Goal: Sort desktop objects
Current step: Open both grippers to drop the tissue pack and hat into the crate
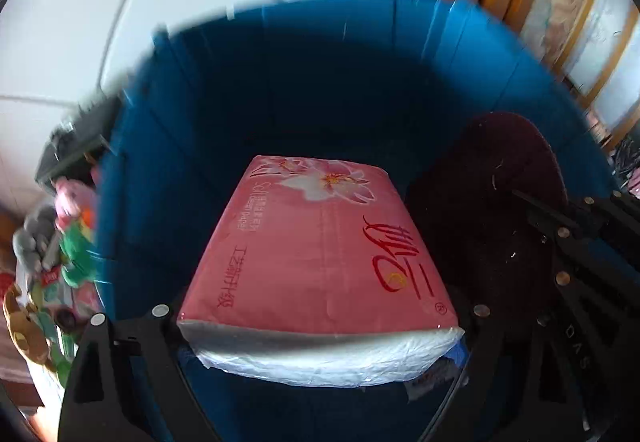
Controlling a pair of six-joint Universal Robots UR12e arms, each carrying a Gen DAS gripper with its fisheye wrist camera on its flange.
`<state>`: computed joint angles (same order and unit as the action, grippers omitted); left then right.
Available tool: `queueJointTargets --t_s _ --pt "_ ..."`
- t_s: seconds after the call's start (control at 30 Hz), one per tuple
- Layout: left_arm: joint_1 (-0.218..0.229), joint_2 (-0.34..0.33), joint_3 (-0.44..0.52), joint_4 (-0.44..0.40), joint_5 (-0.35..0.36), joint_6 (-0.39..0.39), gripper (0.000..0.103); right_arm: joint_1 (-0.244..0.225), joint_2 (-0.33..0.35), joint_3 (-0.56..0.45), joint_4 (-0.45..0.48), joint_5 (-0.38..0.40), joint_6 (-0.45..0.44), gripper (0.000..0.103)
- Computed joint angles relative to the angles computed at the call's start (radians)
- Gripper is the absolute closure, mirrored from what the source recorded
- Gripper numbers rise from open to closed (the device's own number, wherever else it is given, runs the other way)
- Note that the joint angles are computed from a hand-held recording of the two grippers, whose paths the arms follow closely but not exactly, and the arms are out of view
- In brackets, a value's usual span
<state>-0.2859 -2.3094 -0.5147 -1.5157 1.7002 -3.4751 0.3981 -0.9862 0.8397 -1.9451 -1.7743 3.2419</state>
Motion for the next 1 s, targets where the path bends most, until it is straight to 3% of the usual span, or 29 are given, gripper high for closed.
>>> queueJointTargets --t_s 0.13,0.2,0.3,0.37,0.43,0.5,0.57,0.6,0.7,0.73,1.0 --pt "0.003 -0.058 0.08 -0.139 -0.036 -0.007 0.013 -0.022 0.039 -0.026 0.101 0.068 0.037 0.093" --pt "0.006 -0.08 0.112 -0.193 -0.065 -0.022 0.012 -0.035 0.047 -0.024 0.099 0.105 0.055 0.093" --pt "0.004 -0.102 0.142 -0.241 -0.07 -0.006 0.012 -0.075 0.031 0.029 -0.007 0.289 0.116 0.092" --pt "0.0 -0.12 0.175 -0.279 -0.058 0.002 0.011 -0.094 0.024 0.062 -0.047 0.339 0.159 0.092" --pt "-0.007 -0.135 0.198 -0.303 -0.033 0.011 0.011 -0.095 0.034 0.051 0.022 0.295 0.158 0.091" --pt "-0.011 -0.145 0.215 -0.321 -0.025 0.015 0.009 -0.073 0.083 -0.037 0.211 0.139 0.143 0.085" --pt "-0.012 -0.147 0.219 -0.325 -0.032 0.016 0.005 -0.062 0.102 -0.066 0.329 0.027 0.137 0.077" --pt "-0.012 -0.147 0.216 -0.326 -0.036 0.018 0.003 -0.061 0.108 -0.076 0.37 0.018 0.136 0.075" --pt "-0.01 -0.15 0.221 -0.348 -0.061 0.016 0.001 -0.062 0.103 -0.074 0.408 0.01 0.131 0.055" --pt "-0.007 -0.175 0.269 -0.374 -0.066 0.018 0.001 -0.06 0.102 -0.074 0.415 -0.001 0.121 0.05" --pt "0.006 -0.139 0.199 -0.35 -0.117 0.024 0.001 -0.05 0.098 -0.086 0.496 0.023 0.073 0.036"
